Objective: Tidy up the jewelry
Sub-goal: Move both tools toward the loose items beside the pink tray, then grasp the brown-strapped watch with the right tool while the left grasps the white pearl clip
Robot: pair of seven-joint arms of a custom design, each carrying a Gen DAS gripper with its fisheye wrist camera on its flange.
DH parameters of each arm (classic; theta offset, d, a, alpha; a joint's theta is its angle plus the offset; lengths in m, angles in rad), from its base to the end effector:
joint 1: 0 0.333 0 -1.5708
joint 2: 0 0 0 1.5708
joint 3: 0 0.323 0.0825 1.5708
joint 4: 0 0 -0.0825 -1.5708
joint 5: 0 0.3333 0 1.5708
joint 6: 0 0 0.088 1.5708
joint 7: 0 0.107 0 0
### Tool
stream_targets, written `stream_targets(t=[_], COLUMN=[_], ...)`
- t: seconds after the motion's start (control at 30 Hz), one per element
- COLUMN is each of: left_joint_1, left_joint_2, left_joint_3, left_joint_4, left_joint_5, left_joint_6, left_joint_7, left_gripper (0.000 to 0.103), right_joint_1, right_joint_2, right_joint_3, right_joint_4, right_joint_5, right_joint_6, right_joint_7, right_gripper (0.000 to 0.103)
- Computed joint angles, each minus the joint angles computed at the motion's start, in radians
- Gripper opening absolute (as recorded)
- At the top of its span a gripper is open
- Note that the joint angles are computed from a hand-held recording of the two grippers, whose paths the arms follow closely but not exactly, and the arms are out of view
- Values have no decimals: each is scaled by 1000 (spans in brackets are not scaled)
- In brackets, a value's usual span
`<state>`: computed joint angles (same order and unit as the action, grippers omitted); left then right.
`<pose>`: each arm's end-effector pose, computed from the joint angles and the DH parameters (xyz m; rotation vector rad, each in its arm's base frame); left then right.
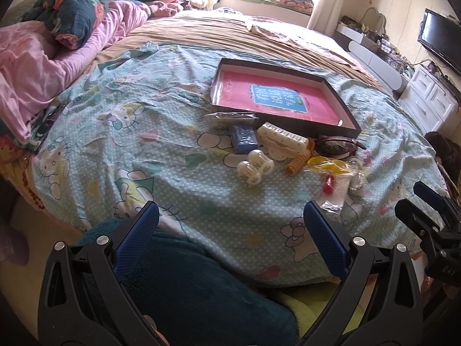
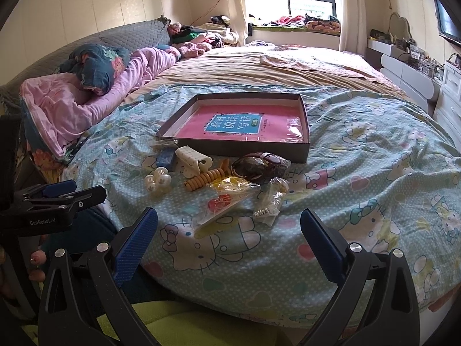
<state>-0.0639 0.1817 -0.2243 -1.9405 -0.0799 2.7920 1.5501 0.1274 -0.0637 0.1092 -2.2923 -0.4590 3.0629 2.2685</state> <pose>0.5800 -0.1587 0.5045 -1.7223 2.0731 -0.8350 0.4867 0.1546 0.5085 -1.6666 1.6936 -0.5961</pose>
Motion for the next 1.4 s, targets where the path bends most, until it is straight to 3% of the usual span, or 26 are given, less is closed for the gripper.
stream_targets(t=[0.17, 0.33, 0.5, 0.77, 1.0, 1.03, 1.1, 1.3, 1.4], left_joint_1=[6, 42, 54, 10, -11, -15, -23, -22, -18], left_joint_2=[26, 66, 122, 228, 304, 314, 331, 369, 380], left_joint_3=[13, -18, -44, -35, -34, -31, -25, -30, -37], left_joint_4=[34, 87, 170, 312, 420, 435, 459, 509, 518], left_joint_5=[18, -45, -105, -26, 10, 18, 34, 45, 40], left_joint_6=[-24, -51, -107, -191, -269, -276, -285, -319, -333], left_joint_7=[-26, 34, 99, 89, 75, 69, 58, 57, 68], left_gripper=[94, 94, 94, 94, 94, 94, 94, 94, 88], right_joint_1=[43, 82, 107, 131, 128, 134, 126, 129, 132], right_joint_2=[45, 90, 122, 183, 234, 243, 258, 304, 328], right_joint_3=[-28, -56, -101, -189, -208, -216, -204, -201, -200], right_joint_4=[38, 81, 115, 187, 229, 237, 252, 301, 326], right_joint_5=[138, 225, 231, 151, 215, 216, 254, 320, 349], right_joint_6=[-2, -12, -18, -30, -40, -45, -54, -75, -85], right_joint_7=[-135, -229, -229, -147, -214, -219, -263, -371, -418], right_gripper=[99, 99, 99, 99, 98, 97, 84, 59, 48])
